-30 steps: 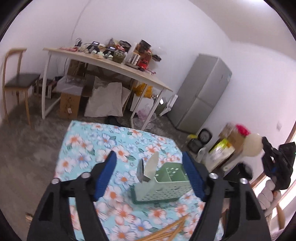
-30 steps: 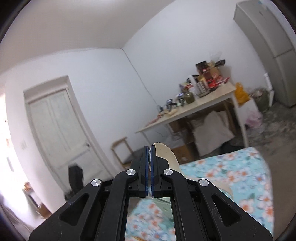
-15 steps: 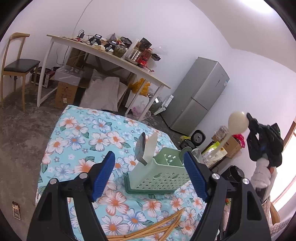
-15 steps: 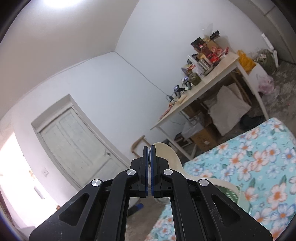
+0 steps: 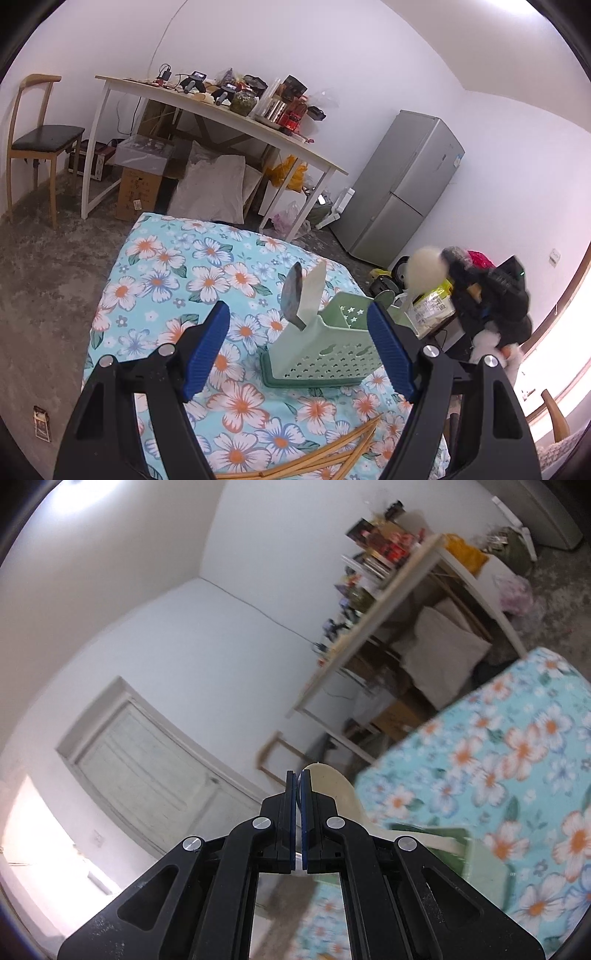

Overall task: Organize utensils
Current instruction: 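Lower the white ladle into the green holder with the right gripper and release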

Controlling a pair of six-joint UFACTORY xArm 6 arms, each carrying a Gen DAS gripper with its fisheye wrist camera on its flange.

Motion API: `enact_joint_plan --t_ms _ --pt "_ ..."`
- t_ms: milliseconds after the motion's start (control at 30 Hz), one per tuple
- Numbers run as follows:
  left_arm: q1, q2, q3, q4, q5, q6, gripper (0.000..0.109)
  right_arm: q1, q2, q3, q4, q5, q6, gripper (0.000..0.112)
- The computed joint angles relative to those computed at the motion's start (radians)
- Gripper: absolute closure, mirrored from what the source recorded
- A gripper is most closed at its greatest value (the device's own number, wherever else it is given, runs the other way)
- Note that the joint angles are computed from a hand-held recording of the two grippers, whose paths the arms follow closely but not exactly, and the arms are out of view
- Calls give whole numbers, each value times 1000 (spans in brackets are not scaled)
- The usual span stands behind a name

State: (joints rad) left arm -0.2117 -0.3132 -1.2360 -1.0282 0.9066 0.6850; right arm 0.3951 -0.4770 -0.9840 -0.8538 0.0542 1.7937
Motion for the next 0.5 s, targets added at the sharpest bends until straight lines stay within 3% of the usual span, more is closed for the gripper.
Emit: enact_joint_plan --t_ms 33,100,167,333,433,500 --pt "-7 7 -5 5 -7 -1 34 1 -3 20 45 -2 -36 106" --pt "-25 15 -8 21 -29 -8 34 7 -17 59 111 1 -71 87" --pt "-49 25 -12 47 -65 -18 34 10 -38 68 49 23 -12 79" --pt "-123 55 -20 144 -183 -62 34 38 -137 103 -169 92 162 71" --pt "-187 72 -16 324 -299 -155 34 44 -189 143 -192 120 203 71" --pt "-215 92 -19 475 -345 -259 41 47 -227 174 -235 133 267 71"
